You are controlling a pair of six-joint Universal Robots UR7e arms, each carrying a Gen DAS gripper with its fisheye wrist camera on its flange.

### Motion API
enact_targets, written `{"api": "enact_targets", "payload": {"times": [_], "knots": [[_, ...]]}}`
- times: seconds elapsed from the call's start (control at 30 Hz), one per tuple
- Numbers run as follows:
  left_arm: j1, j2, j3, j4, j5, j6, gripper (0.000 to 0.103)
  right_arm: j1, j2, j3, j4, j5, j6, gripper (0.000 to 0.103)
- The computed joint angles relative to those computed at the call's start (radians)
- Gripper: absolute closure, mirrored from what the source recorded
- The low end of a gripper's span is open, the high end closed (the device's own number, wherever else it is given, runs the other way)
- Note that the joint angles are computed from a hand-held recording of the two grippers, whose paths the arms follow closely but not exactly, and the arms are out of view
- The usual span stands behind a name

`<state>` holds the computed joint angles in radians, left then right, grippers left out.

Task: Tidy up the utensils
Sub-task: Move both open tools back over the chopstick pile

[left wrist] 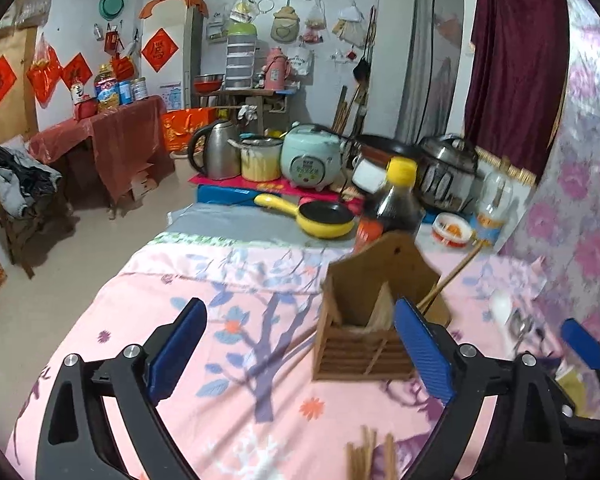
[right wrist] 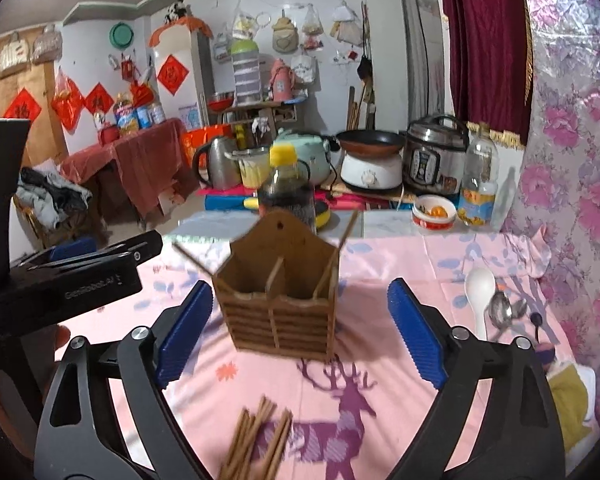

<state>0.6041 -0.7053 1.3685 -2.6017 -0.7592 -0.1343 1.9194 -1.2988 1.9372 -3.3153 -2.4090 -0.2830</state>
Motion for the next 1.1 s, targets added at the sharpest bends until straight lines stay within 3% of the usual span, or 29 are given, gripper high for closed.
{"api": "enact_targets", "payload": {"times": [0.1,0.2,0.27,0.33,0.43,0.5,0.73,0.8,0.93,1.1], "knots": [[0.003,-0.017,0.049,0.05,0.002,-0.02,0.01,-0.009,-0.039,0.059,0.062,0.004,0.053,0.015],[0.019,-0.07,0.182,0.049,-0.013,-0.03,0.01,-0.041,-0.075,0.167,0.028,0.015,0.071,0.012],[0.035,-0.096,0.224,0.106,-0.052,-0.057,0.01,-0.083,-0.107,0.231,0.112,0.012,0.114,0.012],[0.06,-0.126,0.26,0.195,-0.117,-0.116,0.01,-0.123,-0.14,0.26,0.249,0.005,0.217,0.012],[0.098,-0.147,0.263,0.287,-0.248,-0.157,0.01,-0.193,-0.22,0.28,0.407,0.158,0.318,0.012],[0.111,-0.147,0.266,0.292,-0.314,-0.162,0.01,-0.212,-0.244,0.28,0.421,0.213,0.334,0.012],[0.095,-0.111,0.259,0.326,-0.423,-0.057,0.01,-0.188,-0.238,0.278,0.401,0.154,0.333,0.012],[0.077,-0.101,0.267,0.327,-0.394,-0.039,0.01,-0.186,-0.238,0.279,0.392,0.149,0.33,0.012],[0.065,-0.065,0.263,0.33,-0.235,-0.053,0.009,-0.184,-0.237,0.281,0.379,0.143,0.32,0.012],[0.101,-0.063,0.221,0.336,-0.174,-0.132,0.01,-0.177,-0.232,0.28,0.368,0.134,0.317,0.012]]}}
